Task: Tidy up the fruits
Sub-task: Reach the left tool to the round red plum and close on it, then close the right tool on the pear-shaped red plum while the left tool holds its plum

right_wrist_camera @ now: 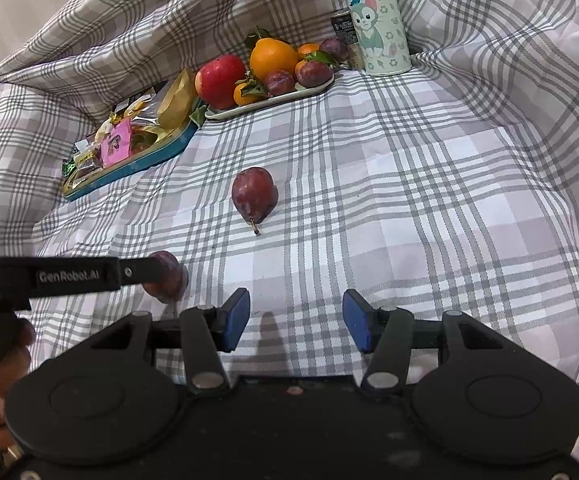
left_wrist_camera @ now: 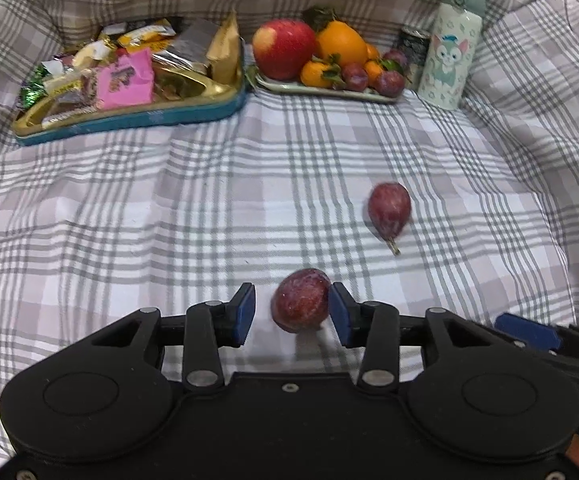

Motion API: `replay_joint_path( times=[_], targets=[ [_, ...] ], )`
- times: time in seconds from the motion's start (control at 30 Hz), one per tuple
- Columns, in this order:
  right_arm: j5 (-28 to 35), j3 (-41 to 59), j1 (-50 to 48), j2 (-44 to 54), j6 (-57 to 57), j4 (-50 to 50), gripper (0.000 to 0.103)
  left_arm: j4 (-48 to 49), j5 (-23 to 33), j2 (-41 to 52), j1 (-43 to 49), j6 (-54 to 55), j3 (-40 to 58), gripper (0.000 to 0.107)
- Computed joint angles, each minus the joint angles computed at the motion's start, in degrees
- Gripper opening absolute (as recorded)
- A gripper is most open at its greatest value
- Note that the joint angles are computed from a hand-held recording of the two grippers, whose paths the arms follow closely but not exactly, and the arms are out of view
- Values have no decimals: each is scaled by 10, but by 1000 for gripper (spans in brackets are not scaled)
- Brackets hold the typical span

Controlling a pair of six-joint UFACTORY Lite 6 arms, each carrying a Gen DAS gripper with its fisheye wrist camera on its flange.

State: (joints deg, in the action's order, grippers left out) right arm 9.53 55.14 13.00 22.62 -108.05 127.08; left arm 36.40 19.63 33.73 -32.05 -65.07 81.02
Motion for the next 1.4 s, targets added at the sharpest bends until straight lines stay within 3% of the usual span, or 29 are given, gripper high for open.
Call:
replay_joint_path(
  times=[0.17,0.63,0.8,0.93,1.4],
  targets=[
    [-1,5,4,2,19,-19,56,116,63,4,7,-109,10,45],
    [-16,51,24,29,112,-118,56,82,-36,-41,57,-67,-65,45],
    [-18,63,27,39,146,-149,56,140,-81,-72,52,-108,-108,44],
    [-20,72,30,48,162,-165,55,178,-72,-61,42,-128,-101,45],
    [-26,112,40,77,255,-260,55,110,-64,5,47,-43,-37,44]
  ],
)
